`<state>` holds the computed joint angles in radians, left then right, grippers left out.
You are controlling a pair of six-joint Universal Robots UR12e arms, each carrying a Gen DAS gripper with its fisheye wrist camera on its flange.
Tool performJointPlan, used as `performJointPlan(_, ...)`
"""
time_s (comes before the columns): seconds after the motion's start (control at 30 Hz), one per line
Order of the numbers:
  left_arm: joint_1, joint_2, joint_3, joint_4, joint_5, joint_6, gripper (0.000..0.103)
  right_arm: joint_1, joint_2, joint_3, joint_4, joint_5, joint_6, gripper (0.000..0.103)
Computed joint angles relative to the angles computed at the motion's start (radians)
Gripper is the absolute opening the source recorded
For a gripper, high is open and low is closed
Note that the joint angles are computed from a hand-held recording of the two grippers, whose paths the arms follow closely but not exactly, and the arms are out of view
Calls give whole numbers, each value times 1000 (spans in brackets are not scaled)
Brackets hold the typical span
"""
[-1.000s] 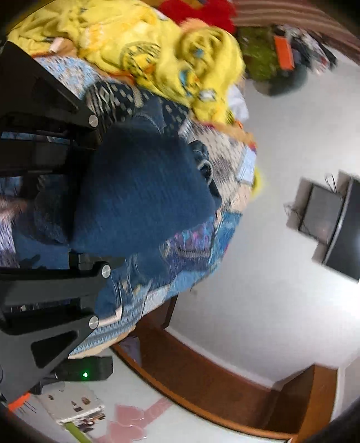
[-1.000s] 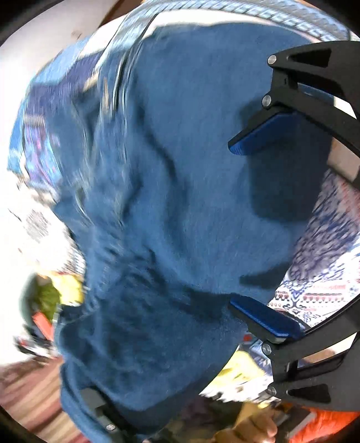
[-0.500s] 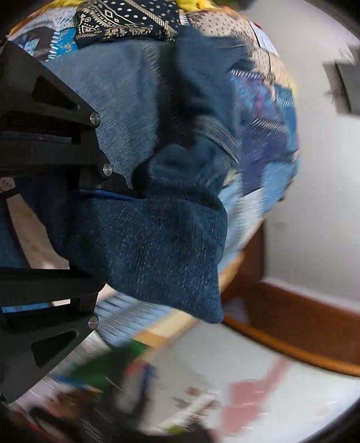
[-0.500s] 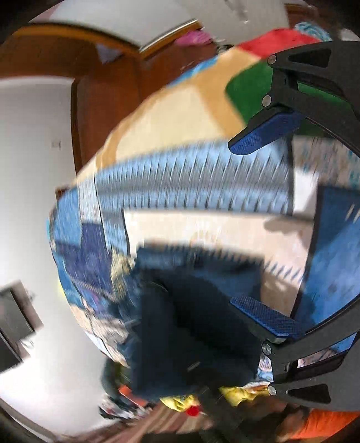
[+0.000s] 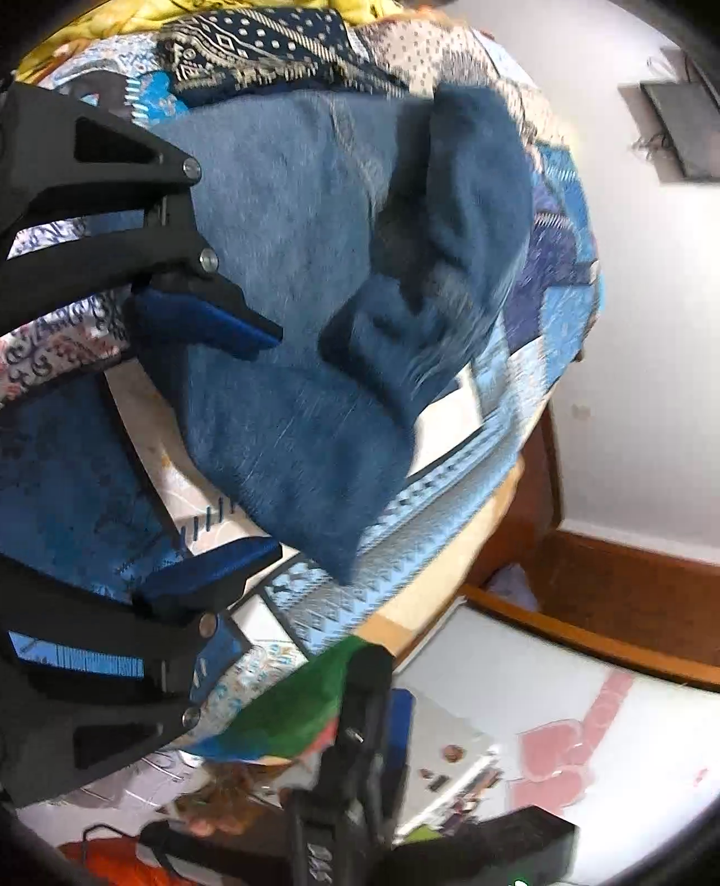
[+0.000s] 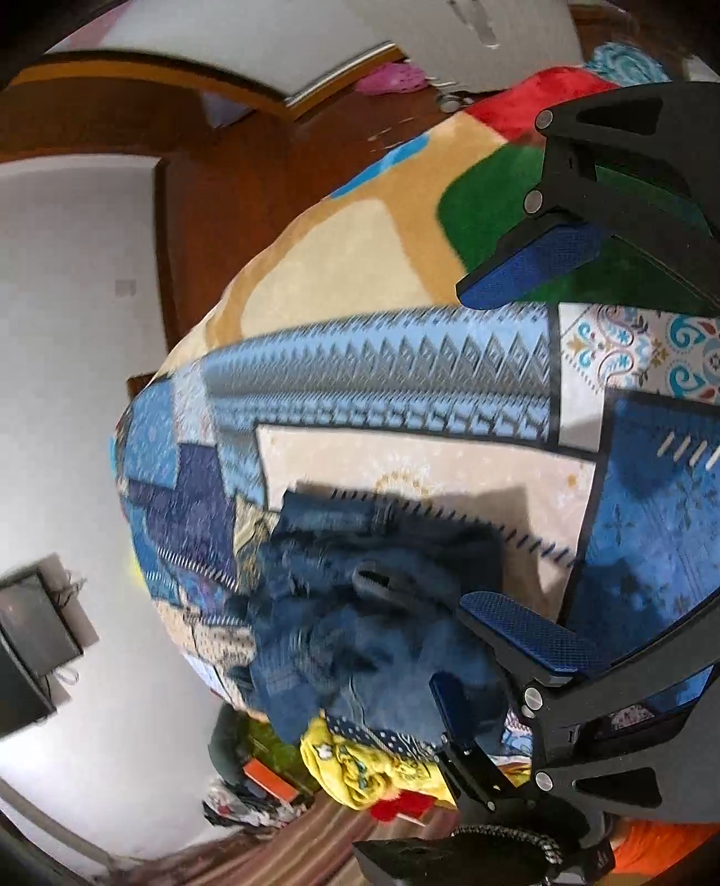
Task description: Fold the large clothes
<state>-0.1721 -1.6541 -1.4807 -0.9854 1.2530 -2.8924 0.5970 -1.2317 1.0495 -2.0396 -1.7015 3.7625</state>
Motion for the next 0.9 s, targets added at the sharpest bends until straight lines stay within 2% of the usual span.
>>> performJointPlan(0.03, 8, 7, -3, 19, 3, -21, 73, 2, 8, -15, 5, -3, -10, 101)
performJointPlan(0.1, 26, 13, -2, 53, 22, -60, 86, 6, 21, -38, 11, -6, -23, 101)
performJointPlan(0.17, 46, 17, -9, 126, 69, -103, 90, 10, 41, -71, 16, -9, -47, 101)
performJointPlan(0.27, 64, 12, -9, 190, 158, -105, 95, 17, 80, -131, 26, -9, -97, 101)
performJointPlan(0.33, 76, 3, -1, 194, 226, -103, 95, 19, 114, -182, 45, 0, -133, 101)
performJointPlan(0.4, 92, -15, 17, 172, 262, -110, 95, 19, 149, -233, 63, 16, -171, 101)
performJointPlan(0.5, 115, -40, 37, 142, 269, -140, 95, 11, 216, -325, 98, 69, -230, 101)
performJointPlan(0.6, 128, -71, 57, 89, 262, -184, 95, -1, 278, -408, 163, 128, -227, 101)
performJointPlan(0.7, 137, -95, 73, 20, 227, -210, 95, -15, 312, -447, 212, 179, -207, 101)
performJointPlan(0.8, 144, -87, 32, 74, 207, -246, 101, -23, 313, -432, 238, 123, -152, 101)
performJointPlan(0.83, 147, -84, 22, 93, 203, -261, 103, -33, 294, -391, 220, 124, -121, 102)
performJointPlan(0.9, 152, -78, 8, 105, 179, -282, 103, -53, 251, -298, 155, 203, -62, 102)
